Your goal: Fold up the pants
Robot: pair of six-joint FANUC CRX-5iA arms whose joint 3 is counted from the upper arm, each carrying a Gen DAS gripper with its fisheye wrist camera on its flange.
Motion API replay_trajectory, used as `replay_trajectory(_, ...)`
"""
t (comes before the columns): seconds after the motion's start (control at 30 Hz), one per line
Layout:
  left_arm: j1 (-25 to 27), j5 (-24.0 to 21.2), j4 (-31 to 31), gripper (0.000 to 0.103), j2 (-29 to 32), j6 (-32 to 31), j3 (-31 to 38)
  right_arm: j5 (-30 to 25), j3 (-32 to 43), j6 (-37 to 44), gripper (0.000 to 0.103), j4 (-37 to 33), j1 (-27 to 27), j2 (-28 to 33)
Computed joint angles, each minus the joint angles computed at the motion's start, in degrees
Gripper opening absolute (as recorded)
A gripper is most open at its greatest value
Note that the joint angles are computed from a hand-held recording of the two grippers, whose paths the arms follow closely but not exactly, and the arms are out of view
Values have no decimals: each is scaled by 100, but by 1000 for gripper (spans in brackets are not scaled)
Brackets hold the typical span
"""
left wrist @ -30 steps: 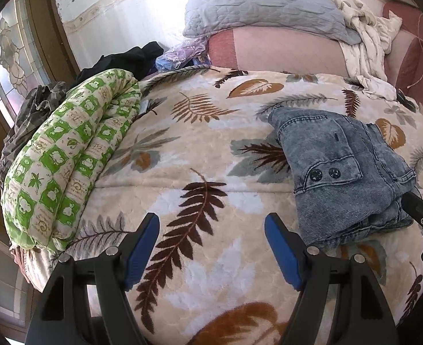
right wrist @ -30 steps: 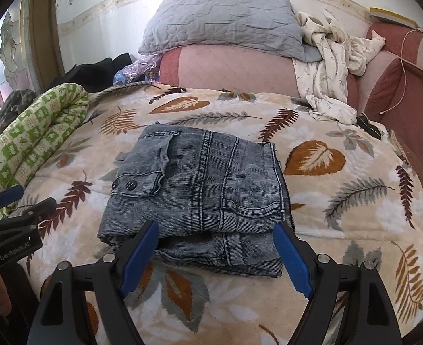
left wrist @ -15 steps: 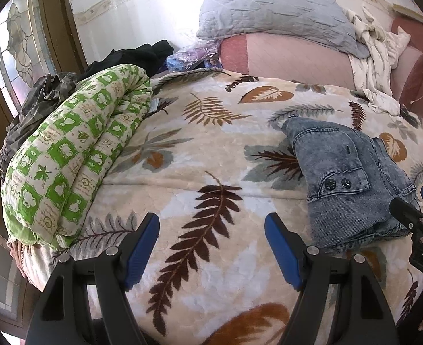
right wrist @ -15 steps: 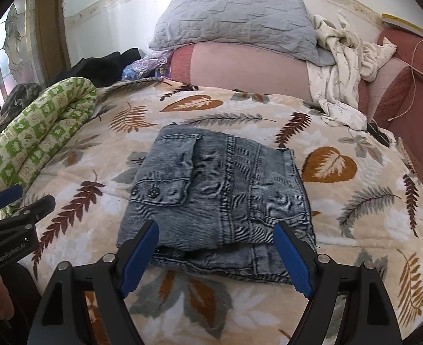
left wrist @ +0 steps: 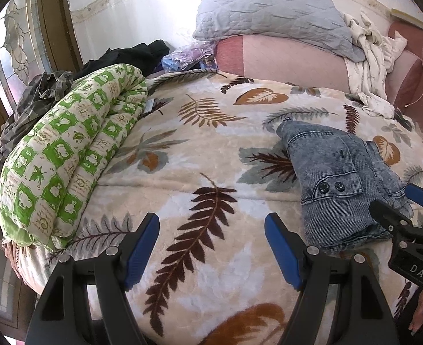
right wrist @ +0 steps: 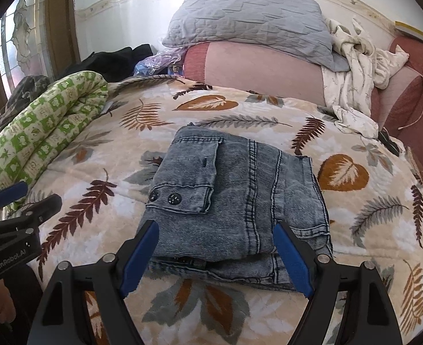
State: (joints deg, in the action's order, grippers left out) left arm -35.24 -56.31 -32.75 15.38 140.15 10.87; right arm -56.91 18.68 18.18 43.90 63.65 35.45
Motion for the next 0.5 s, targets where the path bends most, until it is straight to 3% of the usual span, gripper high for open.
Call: replay_trajectory(0.5,9,38,100,76,52,-184,78,102,36,41,85,-68,-57,30)
